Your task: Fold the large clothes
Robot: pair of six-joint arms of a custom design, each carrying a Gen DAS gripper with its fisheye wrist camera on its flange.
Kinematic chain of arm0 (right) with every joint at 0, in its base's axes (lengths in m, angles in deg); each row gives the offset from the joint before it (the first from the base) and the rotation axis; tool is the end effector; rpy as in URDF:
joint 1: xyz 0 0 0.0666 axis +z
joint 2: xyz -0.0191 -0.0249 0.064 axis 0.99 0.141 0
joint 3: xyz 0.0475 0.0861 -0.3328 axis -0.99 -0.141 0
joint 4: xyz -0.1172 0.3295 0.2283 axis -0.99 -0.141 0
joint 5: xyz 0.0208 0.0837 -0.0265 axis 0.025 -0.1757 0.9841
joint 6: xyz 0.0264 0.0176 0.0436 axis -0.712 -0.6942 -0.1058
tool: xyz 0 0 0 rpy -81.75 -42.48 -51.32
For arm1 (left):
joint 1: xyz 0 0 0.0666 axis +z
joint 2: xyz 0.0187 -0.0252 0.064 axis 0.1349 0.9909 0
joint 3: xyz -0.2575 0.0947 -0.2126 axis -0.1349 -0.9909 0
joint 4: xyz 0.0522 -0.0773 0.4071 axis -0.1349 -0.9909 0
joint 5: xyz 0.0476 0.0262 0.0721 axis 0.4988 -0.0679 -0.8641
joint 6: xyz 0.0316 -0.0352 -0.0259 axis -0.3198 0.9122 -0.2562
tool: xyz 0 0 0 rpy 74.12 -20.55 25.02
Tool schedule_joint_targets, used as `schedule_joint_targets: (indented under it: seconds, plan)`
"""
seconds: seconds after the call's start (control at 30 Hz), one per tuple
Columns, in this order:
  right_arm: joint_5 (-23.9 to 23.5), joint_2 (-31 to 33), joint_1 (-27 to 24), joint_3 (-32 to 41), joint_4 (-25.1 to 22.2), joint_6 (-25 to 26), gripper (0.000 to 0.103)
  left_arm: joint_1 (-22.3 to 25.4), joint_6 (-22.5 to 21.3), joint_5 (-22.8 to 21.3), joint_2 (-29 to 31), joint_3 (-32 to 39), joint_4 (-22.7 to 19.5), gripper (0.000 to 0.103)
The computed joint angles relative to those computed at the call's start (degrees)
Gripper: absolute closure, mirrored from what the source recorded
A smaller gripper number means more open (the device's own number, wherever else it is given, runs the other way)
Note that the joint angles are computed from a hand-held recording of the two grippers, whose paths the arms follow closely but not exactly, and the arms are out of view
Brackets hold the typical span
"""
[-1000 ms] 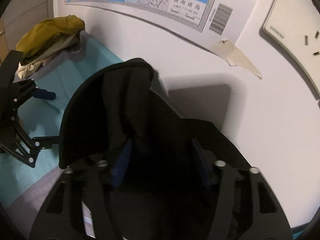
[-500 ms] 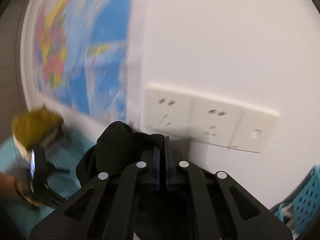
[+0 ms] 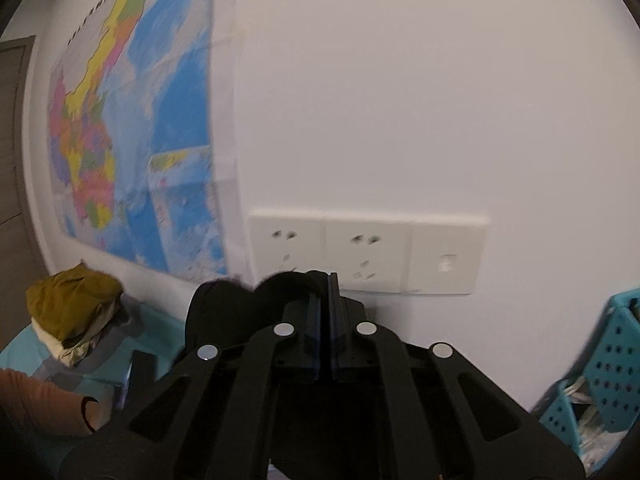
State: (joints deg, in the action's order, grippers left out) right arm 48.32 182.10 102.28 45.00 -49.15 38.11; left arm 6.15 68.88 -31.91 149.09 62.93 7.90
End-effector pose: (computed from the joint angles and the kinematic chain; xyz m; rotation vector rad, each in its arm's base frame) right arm 0.5840 0.2199 0.4951 -0.3778 1.8323 0.3391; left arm 0.6227 -0.0344 0.3373 0.5668 2.2645 -0.4541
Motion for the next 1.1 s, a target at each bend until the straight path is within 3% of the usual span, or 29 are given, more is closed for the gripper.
schedule_joint_targets:
  seconds: [0.2, 0.3, 0.43, 0.67, 0.77, 0.87, 0.97, 1.1]
  plan:
    - [3.05, -6.72, -2.16, -3.56, 2.06, -1.08, 0.101, -2.73, 7.73, -3.62, -1.29, 8.3, 7.22, 0.095]
    - [4.69, -9.85, -2.88, -5.34, 1.63, -0.53, 0.101, -3.6, 10.55, -1.88, -2.17, 12.22, 7.66, 0.095]
    - [4.66, -15.68, -5.07, -9.3, 3.99, -2.41, 0.101, -5.75, 9.92, -5.29, -1.85, 17.46, 7.1, 0.095]
    - [8.89, -24.38, -7.21, -11.22, 7.44, -2.86, 0.101, -7.75, 13.61, -5.41, -3.65, 26.55, 7.58, 0.096]
    - [9.84, -28.56, -7.14, -11.12, 8.23, -2.02, 0.101, -8.48, 14.36, -7.2, -6.89, 25.38, 11.72, 0.096]
    - [10.78, -31.82, -5.36, -10.63, 8.01, 0.64, 0.101, -7.97, 17.75, -7.44, -14.17, 18.03, 19.55, 0.095]
    - [10.42, -35.31, -2.45, -11.02, 8.27, 1.86, 0.101, -5.09, 21.22, -6.39, -20.97, 13.26, 21.38, 0.095]
    - [9.12, -39.97, 2.94, -13.32, 8.82, 3.1, 0.101, -1.33, 21.76, -6.19, -31.66, 5.57, 21.7, 0.095]
